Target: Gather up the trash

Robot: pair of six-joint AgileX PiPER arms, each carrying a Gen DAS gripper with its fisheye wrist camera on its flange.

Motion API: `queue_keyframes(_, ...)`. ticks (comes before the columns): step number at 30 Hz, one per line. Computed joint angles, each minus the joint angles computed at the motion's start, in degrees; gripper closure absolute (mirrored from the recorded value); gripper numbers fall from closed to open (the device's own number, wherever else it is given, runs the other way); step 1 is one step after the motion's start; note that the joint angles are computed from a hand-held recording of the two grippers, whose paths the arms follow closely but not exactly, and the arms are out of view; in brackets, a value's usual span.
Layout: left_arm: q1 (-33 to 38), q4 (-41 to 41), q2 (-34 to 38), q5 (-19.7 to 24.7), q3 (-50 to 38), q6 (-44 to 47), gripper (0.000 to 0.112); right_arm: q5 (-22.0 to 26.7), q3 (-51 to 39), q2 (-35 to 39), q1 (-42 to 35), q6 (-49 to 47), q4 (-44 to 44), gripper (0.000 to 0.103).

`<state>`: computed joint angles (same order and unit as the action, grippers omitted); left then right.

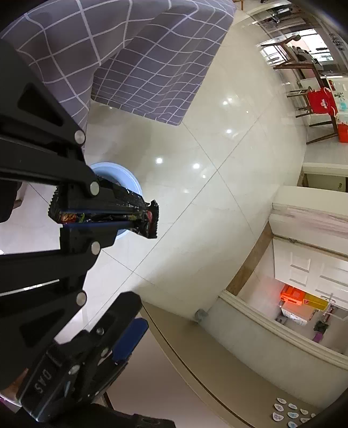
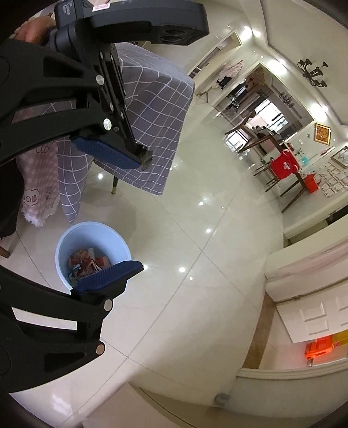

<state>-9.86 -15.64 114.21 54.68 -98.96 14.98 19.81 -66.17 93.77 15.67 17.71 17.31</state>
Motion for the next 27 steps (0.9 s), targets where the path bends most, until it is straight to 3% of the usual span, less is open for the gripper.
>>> queue_keyframes(6,-0.63,-0.05,-0.08,0.58,-1.77,-0.28,0.106,-3.56,4.25,-5.79,0.19,12.28,-10.74,0.033)
queue_keyframes(7,-0.66,-0.23,-0.31,0.36,-2.01,-0.48,0.099,-4.18,4.96,-6.74,0.3,15.13,-13.46,0.033)
queue_keyframes(8,-0.69,-0.14,-0.25,0.62,-2.6,-1.07,0.087,-4.47,5.61,-7.78,0.48,18.62,-16.86,0.033)
queue_keyframes(9,-0.83,0.4,-0.07,1.02,-3.4,-2.43,0.048,-4.46,5.95,-8.41,0.37,19.82,-17.96,0.033)
queue_keyframes(10,-0.8,0.74,-0.65,0.5,-3.18,-4.25,0.031,-4.46,6.25,-8.94,0.27,19.88,-17.85,0.033)
queue_keyframes(12,-0.28,-0.47,-2.87,-1.42,-1.08,-4.34,0.031,-3.93,6.66,-10.14,0.38,20.64,-18.39,0.033)
queue_keyframes(18,-1.8,8.2,-10.81,-4.15,4.03,-10.5,0.03,-1.9,6.78,-13.35,2.09,19.72,-17.66,0.032)
queue_keyframes(22,-3.08,15.52,-18.18,-4.31,7.91,-15.14,0.027,0.39,5.37,-16.15,5.15,22.4,-21.43,0.03)
queue_keyframes(27,-4.49,25.69,-27.31,-1.17,10.85,-22.28,0.025,5.22,2.09,-19.82,10.51,25.38,-27.79,0.026)
